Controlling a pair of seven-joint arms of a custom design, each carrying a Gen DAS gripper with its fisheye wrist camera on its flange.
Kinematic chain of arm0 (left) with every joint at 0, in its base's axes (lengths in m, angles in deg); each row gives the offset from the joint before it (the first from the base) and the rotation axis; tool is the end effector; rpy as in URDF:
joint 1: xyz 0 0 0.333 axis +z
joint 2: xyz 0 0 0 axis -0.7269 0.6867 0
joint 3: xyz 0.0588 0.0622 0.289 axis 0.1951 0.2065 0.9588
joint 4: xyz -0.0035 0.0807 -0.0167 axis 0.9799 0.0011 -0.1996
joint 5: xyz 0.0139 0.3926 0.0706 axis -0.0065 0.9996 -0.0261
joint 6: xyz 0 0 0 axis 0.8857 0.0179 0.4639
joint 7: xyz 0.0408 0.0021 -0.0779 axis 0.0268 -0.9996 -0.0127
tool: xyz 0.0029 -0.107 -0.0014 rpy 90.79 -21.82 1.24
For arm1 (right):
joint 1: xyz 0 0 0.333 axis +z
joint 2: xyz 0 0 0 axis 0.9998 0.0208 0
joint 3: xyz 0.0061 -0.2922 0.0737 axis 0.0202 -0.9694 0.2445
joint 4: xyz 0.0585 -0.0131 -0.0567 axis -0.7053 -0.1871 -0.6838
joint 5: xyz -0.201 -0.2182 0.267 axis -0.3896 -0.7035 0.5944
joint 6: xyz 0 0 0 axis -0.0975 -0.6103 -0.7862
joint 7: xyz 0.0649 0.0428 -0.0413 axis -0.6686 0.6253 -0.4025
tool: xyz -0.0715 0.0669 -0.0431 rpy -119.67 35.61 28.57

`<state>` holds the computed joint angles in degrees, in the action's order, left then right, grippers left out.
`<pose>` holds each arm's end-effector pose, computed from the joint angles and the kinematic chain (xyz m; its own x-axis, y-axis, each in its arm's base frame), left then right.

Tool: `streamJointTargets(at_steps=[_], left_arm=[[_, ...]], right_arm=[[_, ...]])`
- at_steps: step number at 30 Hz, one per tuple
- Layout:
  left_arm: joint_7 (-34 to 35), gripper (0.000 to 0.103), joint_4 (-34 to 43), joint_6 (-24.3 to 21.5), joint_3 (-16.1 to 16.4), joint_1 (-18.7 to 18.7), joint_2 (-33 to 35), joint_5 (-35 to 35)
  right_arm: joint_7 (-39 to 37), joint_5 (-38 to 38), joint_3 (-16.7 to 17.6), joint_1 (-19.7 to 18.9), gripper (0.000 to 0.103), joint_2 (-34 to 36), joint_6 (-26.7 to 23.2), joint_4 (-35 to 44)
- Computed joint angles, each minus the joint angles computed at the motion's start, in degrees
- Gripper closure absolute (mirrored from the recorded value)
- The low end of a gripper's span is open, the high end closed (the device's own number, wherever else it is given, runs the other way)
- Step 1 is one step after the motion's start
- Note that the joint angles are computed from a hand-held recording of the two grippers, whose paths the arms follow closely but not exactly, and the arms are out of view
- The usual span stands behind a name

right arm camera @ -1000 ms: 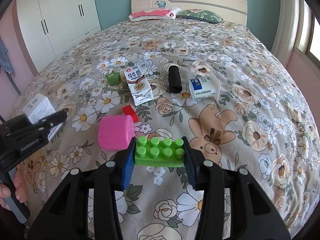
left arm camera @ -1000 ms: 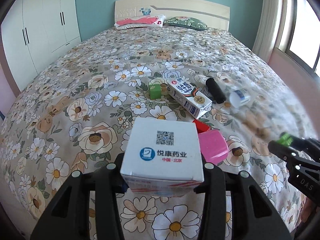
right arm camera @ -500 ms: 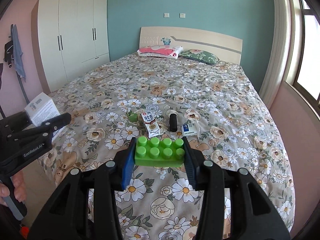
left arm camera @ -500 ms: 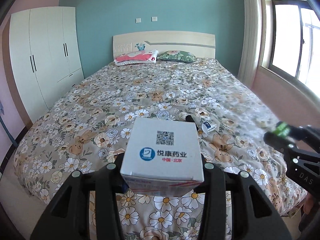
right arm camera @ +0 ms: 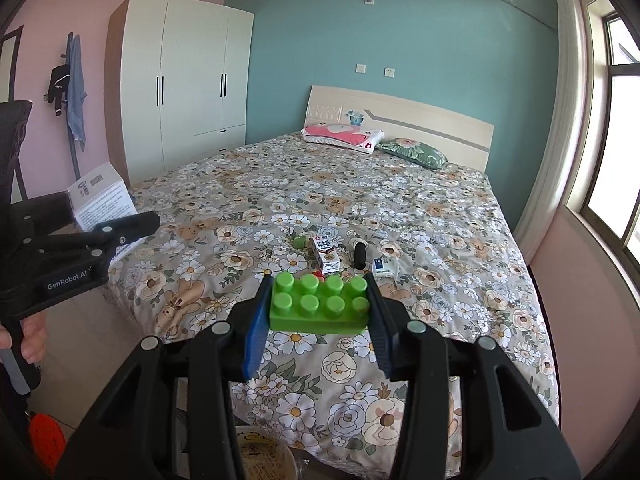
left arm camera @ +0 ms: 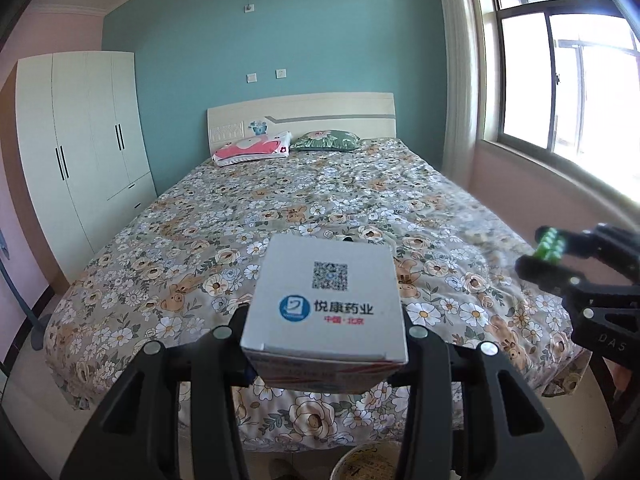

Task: Collect trash
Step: 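Carry the white box and green brick in both tools over the trash bin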

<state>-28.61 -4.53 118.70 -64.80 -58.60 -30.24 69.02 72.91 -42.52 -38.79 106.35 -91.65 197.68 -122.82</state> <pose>0.4094 -0.2751 0.8534 -0.0170 -0.9979 -0.0631 -0.4989 0.0631 -0.8644 0.4350 0.2052 0.8670 0.4653 -0.8752 0.1327 -0.3876 -0.3362 -0.8583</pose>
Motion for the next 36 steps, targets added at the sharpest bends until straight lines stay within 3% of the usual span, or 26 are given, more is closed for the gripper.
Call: streamJointTargets(at_steps=[8, 14, 26, 36], left_arm=[[3.60, 0.057, -12.70, 2.21, 0.06, -0.65, -10.52, -4.43], [7.67, 0.057, -20.13, 2.05, -0.01, -1.56, -15.53, -9.87], [11.55, 0.057, -32.93, 0.18, 0.95, -5.02, -22.12, -19.97], [12.63, 0.057, -37.38, 1.59, 2.15, -7.75, -18.93, -27.27]], right_arm=[[-4.68, 0.97, 0.18, 1.78, 0.058, -13.88, 1.10, -16.46], [-7.23, 1.44, 0.70, 3.20, 0.058, -19.55, 0.21, -24.17], [-9.58, 4.77, 0.19, 5.42, 0.058, -23.82, -7.07, -34.62], [-8.72, 7.29, -0.42, 5.59, 0.058, -21.76, -9.80, -40.54]])
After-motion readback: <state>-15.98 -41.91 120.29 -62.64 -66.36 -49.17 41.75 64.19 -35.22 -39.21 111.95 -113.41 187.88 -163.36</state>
